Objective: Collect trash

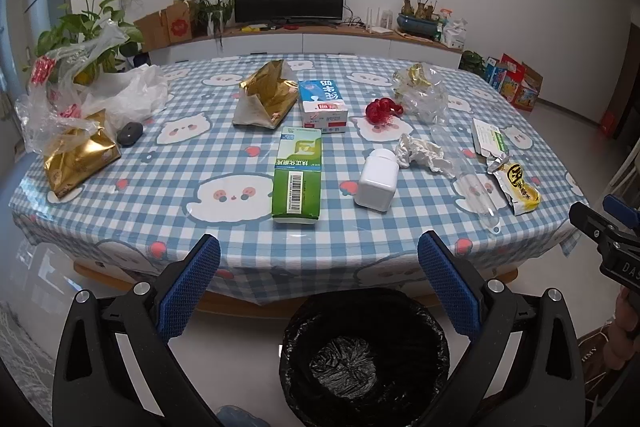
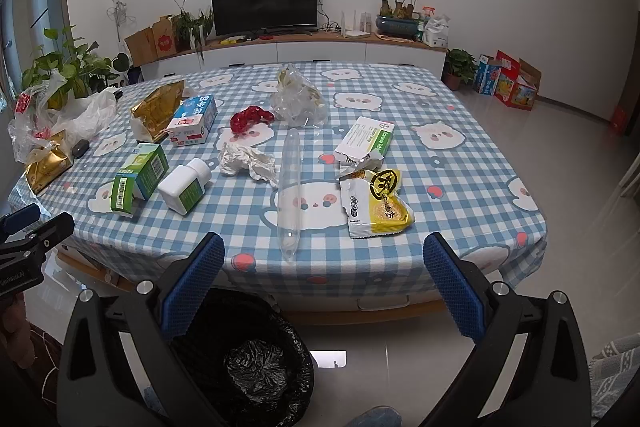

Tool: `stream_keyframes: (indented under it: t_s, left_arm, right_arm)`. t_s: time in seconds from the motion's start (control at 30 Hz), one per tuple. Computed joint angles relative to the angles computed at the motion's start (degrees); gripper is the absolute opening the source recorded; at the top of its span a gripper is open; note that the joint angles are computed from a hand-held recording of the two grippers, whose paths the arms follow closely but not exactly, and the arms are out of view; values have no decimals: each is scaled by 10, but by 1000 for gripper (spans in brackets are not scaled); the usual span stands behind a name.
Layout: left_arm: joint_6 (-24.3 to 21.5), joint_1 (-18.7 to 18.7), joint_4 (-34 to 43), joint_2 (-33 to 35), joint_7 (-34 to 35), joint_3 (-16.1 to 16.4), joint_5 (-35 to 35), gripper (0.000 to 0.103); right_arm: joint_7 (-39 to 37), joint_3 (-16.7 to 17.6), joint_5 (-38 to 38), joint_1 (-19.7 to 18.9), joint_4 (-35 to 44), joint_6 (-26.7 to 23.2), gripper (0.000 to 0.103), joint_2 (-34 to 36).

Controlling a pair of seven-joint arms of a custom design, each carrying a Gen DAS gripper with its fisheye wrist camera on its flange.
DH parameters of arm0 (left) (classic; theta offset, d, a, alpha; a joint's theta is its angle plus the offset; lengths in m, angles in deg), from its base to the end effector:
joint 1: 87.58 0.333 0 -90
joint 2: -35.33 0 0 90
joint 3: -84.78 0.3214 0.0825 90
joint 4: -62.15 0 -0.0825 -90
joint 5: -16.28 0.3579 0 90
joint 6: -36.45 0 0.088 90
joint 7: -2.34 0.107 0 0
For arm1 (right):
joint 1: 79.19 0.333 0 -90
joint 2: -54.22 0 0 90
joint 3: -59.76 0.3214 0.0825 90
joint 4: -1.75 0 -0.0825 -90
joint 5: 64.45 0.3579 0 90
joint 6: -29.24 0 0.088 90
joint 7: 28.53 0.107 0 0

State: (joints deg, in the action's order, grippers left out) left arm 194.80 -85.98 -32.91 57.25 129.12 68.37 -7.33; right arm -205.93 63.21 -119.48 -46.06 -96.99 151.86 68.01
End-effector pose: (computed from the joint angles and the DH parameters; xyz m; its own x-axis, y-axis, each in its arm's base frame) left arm 0.6744 -0.1291 0.4933 -0.5005 -0.8652 0.0290 -0.6112 0.3295 -0.7197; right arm 0.5297 0.3453 0.4912 -0.4845 -0.8748 -0.0034 -0.5780 0.3230 -0.7494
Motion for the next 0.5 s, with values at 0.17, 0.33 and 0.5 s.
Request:
stream_keyframes:
  t_s: [0.17,0.33,0.5]
  left_arm:
    - [2,4,-5,-2,12,-7,-12,97]
    - [2,3,-7,-3,14,-7,-15,97]
    - [2,2,-9,-3,12,-5,-16,97]
  right_arm:
    - [-8,1,4,-1,9,-2,96,1]
    - [-8,-1,4,0,9,-1,96,1]
    - [-8,-1,4,1,8,-1,96,0]
